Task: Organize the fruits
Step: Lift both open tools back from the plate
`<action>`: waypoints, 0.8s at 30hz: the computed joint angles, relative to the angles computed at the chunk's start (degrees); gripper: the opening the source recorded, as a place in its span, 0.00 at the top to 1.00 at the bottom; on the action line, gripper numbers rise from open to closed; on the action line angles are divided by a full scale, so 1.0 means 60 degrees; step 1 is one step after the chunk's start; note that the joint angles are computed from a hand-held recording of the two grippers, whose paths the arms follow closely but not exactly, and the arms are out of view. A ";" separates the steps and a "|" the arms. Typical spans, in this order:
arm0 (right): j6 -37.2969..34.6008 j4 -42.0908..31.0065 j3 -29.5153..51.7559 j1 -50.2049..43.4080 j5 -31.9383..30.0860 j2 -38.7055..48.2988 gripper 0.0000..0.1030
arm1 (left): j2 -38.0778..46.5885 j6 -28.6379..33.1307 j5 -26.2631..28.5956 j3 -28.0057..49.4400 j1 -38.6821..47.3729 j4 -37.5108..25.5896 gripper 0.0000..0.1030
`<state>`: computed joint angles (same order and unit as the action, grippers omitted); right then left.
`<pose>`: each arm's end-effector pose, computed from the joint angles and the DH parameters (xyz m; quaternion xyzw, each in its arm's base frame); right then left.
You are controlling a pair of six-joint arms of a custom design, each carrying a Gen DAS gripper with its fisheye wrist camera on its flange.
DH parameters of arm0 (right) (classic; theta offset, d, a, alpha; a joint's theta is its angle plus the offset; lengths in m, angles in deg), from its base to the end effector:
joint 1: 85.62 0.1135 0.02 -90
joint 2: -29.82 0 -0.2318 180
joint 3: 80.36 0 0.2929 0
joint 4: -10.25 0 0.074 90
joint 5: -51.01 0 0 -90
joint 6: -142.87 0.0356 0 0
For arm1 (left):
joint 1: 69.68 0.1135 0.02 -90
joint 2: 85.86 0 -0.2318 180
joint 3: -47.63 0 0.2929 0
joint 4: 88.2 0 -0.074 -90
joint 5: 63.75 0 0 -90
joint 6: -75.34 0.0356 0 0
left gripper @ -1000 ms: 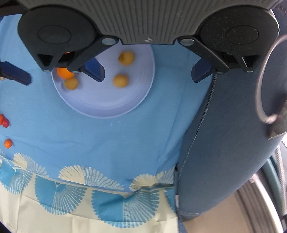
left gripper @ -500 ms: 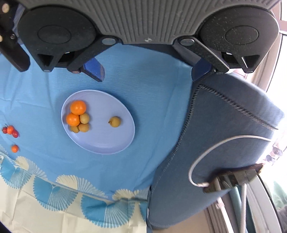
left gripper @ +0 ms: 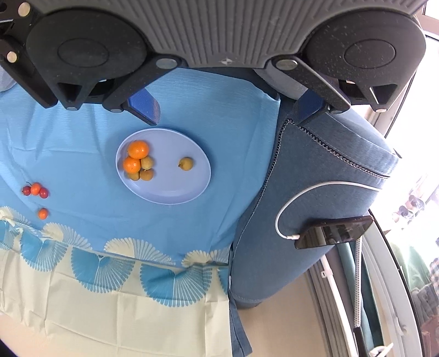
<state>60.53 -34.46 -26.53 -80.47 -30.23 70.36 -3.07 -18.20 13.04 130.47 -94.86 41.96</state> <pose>0.2217 0.0145 0.2746 0.0564 0.8686 -0.0118 0.4922 0.3238 -0.1432 0.2607 0.1363 0.9237 0.0200 0.3576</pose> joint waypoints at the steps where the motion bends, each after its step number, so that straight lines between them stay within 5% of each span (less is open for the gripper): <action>1: 0.0014 -0.0066 -0.0020 0.0007 0.0016 -0.0119 0.01 | -0.0109 -0.0005 -0.0016 -0.0064 -0.0028 -0.0008 0.00; 24: 0.0170 -0.0370 -0.0160 0.0402 0.0536 -0.0837 0.01 | -0.0767 -0.0027 -0.0037 -0.0466 -0.0079 0.0131 0.00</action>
